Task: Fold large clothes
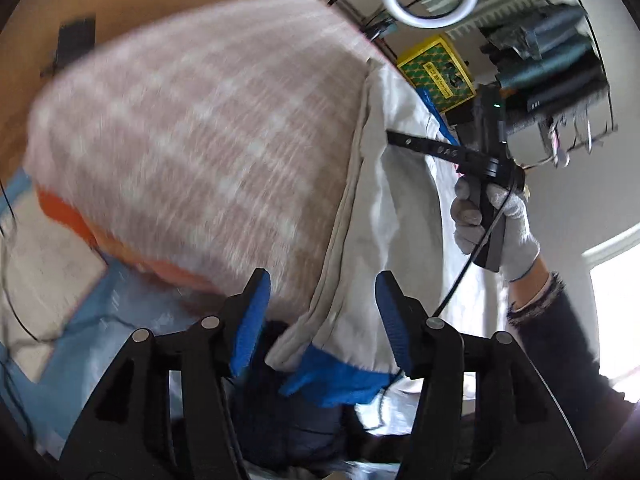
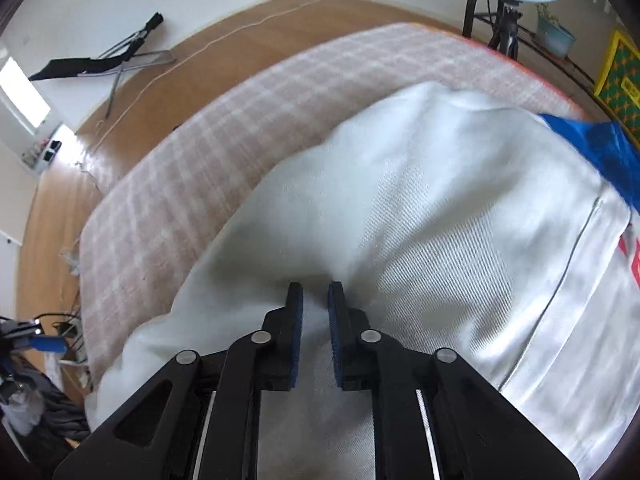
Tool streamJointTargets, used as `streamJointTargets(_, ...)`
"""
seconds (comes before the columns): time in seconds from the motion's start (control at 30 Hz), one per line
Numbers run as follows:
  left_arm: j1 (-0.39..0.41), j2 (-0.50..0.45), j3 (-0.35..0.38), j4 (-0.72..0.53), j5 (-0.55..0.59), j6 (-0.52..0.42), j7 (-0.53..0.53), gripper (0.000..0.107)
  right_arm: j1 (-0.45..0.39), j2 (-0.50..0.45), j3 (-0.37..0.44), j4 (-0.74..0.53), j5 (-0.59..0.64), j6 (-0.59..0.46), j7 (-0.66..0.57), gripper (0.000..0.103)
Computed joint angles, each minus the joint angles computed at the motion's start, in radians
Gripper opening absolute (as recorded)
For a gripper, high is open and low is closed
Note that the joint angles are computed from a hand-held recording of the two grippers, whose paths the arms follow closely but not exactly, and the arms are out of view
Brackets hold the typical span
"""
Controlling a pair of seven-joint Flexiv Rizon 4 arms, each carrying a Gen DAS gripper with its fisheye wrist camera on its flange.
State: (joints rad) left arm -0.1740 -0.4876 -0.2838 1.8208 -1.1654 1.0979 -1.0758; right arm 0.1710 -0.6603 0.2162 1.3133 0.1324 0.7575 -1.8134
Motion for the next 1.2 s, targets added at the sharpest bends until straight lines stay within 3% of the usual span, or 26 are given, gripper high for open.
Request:
streamJointTargets(0.1,0.018,-0.009,-0.005,0.005,-0.026,-0.070,-0.002,0.057,-0.007,0.073,0.010,0.073,0.015,0.035,-0.004,0.012)
streamJointTargets(0.23,0.003,-0.023,0.001,0.001,0.017,-0.051,0.033,0.060,-0.078,0.236,0.069,0.206,0.155,0.090,-0.068,0.014)
streamJointTargets(0.4,0.015,-0.043,-0.048,0.004,-0.164,-0.066,0.120,0.060,-0.136,0.455,0.097,0.395,0.350,0.142,-0.172,0.035)
streamJointTargets(0.53,-0.006,-0.055,-0.050,0.002,-0.313,-0.099,0.199,0.061,-0.120,0.565,0.061,0.490,0.451,0.148,-0.239,0.036)
streamJointTargets(0.63,-0.037,-0.056,-0.024,0.002,-0.339,-0.087,0.222,0.061,-0.106,0.609,0.031,0.533,0.524,0.151,-0.283,0.036)
streamJointTargets(0.7,-0.047,-0.044,-0.015,0.011,-0.357,-0.092,0.222,0.061,-0.089,0.611,0.003,0.545,0.547,0.154,-0.291,0.036)
streamJointTargets(0.8,-0.078,-0.013,0.010,0.026,-0.347,-0.049,0.216,0.049,-0.057,0.583,-0.032,0.536,0.537,0.154,-0.270,0.036)
streamJointTargets(0.83,-0.088,-0.004,0.019,0.028,-0.326,-0.031,0.205,0.041,-0.056,0.572,-0.040,0.528,0.549,0.134,-0.267,0.036)
streamJointTargets(0.9,-0.107,0.022,0.026,0.041,-0.312,0.011,0.229,0.037,-0.054,0.545,-0.049,0.515,0.552,0.101,-0.245,0.036)
streamJointTargets(1.03,-0.150,0.039,0.047,0.034,-0.134,0.124,0.204,0.012,-0.028,0.478,-0.041,0.502,0.480,0.128,-0.169,0.036)
streamJointTargets(1.2,-0.159,0.078,-0.021,0.043,-0.075,0.278,0.333,0.008,-0.001,0.385,-0.032,0.485,0.361,0.173,0.003,0.036)
